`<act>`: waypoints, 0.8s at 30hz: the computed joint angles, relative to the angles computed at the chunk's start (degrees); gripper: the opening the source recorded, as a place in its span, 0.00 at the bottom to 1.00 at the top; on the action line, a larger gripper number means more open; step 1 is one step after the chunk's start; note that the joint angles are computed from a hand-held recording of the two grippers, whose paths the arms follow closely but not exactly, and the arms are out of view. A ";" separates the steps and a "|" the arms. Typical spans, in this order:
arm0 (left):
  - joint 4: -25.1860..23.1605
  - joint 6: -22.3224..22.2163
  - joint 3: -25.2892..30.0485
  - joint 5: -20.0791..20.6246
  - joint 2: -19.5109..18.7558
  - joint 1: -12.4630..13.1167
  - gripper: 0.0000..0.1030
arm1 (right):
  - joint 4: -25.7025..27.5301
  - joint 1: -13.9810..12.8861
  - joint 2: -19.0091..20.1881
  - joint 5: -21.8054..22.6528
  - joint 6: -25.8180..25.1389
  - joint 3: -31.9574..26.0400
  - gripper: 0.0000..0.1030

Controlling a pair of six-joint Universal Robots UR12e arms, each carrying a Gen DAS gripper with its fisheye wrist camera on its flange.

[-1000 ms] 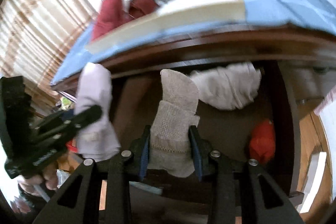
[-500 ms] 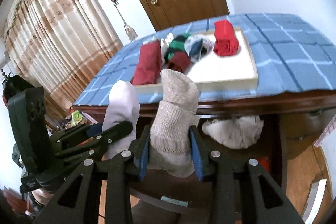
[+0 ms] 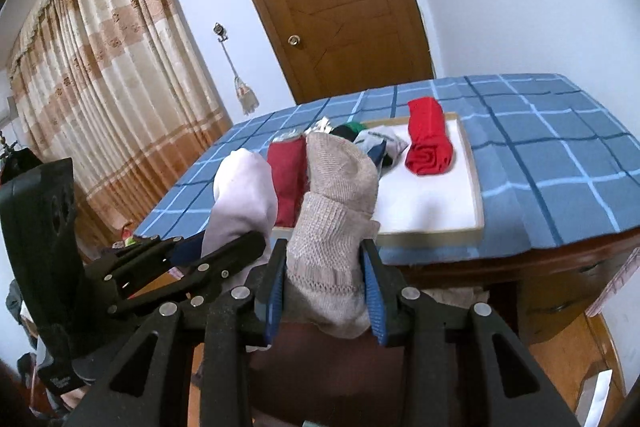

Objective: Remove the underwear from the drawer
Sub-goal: 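Lift both held items out of the drawer and carry them over the tray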

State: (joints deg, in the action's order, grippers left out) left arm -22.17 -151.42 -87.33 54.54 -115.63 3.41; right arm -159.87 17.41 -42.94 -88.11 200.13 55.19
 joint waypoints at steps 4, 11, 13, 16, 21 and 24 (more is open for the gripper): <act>2.20 -1.59 1.58 1.36 -1.33 -0.80 0.23 | 1.10 -0.19 1.47 -1.73 0.09 -2.71 0.37; 1.66 -2.81 4.90 3.64 -3.67 -2.05 0.23 | 4.59 -0.77 4.10 -3.04 0.70 -7.52 0.37; 1.62 -3.11 5.83 4.55 -4.40 -2.43 0.23 | 5.61 -0.88 4.90 -3.38 0.66 -8.95 0.37; 1.01 -3.47 7.36 5.71 -5.58 -3.04 0.23 | 7.25 -1.10 6.25 -3.74 0.50 -11.37 0.37; -0.53 -3.90 9.48 7.10 -7.10 -3.81 0.23 | 10.02 -1.40 8.24 -4.04 0.31 -14.95 0.37; -1.20 -3.92 10.42 7.81 -7.80 -4.18 0.23 | 11.63 -1.63 9.33 -4.10 0.57 -16.83 0.37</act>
